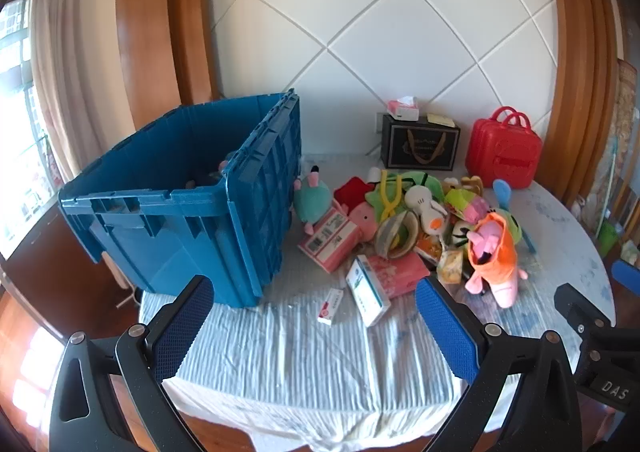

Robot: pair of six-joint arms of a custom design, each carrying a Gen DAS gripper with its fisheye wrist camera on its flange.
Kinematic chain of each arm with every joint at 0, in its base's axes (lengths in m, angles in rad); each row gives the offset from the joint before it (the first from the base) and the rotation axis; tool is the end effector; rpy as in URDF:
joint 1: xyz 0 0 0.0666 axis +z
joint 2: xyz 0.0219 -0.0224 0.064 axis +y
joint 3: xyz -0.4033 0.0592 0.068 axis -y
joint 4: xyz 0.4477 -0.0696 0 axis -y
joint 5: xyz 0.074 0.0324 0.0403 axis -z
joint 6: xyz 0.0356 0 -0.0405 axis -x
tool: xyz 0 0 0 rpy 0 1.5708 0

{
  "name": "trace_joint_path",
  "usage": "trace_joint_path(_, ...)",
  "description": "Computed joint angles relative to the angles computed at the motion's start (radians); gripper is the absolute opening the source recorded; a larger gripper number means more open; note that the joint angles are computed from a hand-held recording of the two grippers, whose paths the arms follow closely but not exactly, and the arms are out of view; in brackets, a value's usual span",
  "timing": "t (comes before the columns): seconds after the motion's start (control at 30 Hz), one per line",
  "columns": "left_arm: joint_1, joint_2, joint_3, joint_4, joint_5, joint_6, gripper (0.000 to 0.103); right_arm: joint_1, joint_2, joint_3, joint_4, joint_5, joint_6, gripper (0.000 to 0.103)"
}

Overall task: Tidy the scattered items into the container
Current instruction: 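Reach both grippers toward the small medicine boxes near the crate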

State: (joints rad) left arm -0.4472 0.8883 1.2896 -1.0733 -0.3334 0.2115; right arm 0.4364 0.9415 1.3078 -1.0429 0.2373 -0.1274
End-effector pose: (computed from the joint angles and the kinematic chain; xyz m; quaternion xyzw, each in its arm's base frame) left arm 0.2903 -0.1267 0.5942 0.0329 0.8905 0.0029 0.4537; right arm 0.3137 0.1366 0.5889 -0.0872 0.8926 0.0169 0.4421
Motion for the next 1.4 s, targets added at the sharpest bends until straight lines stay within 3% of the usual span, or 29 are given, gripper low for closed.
trace_joint_path(0.33,-0.052,0.023,0.004,-0.024,-0.061,0.055,0.102,-0.043,0.0,-0.007,0.0,-0.043,0.021,0.103)
trace_joint_path(0.5,-0.043,0.022,-0.014,0.02,-0.064,0.062,0.102,-0.083,0.003,-0.011,0.005,-0.079,0.048,0.103)
trace_joint_path(0.73,-0.019,0.065,-0.059,0.048,-0.128,0.096,0.102,-0.209,0.02,-0.042,0.022,-0.162,0.117,0.103)
trace_joint_path(0.83,-0.022,0.091,-0.081,0.01,-0.148,0.113,0.102,-0.262,0.041,-0.061,0.037,-0.207,0.128,0.103)
trace_joint_path(0.93,-0.023,0.115,-0.111,-0.009,-0.1,0.145,0.102,-0.285,0.072,-0.075,0.043,-0.258,0.141,0.103)
trace_joint_path(1.0,-0.012,0.138,-0.125,-0.023,-0.093,0.118,0.102,-0.282,0.097,-0.08,0.045,-0.288,0.139,0.103)
trace_joint_path(1.07,0.001,0.159,-0.145,0.015,-0.094,0.093,0.102,-0.265,0.129,-0.081,0.039,-0.312,0.137,0.103)
trace_joint_path(1.2,0.048,0.212,-0.172,0.104,-0.007,0.041,0.1,-0.205,0.192,-0.084,0.052,-0.328,0.129,0.103)
trace_joint_path(1.27,0.067,0.244,-0.182,0.142,0.03,0.012,0.096,-0.174,0.225,-0.086,0.077,-0.318,0.087,0.103)
trace_joint_path(1.33,0.086,0.289,-0.187,0.183,0.076,-0.025,0.085,-0.146,0.26,-0.08,0.101,-0.302,0.045,0.103)
trace_joint_path(1.4,0.104,0.333,-0.194,0.223,0.114,-0.064,0.083,-0.123,0.297,-0.072,0.129,-0.288,-0.015,0.103)
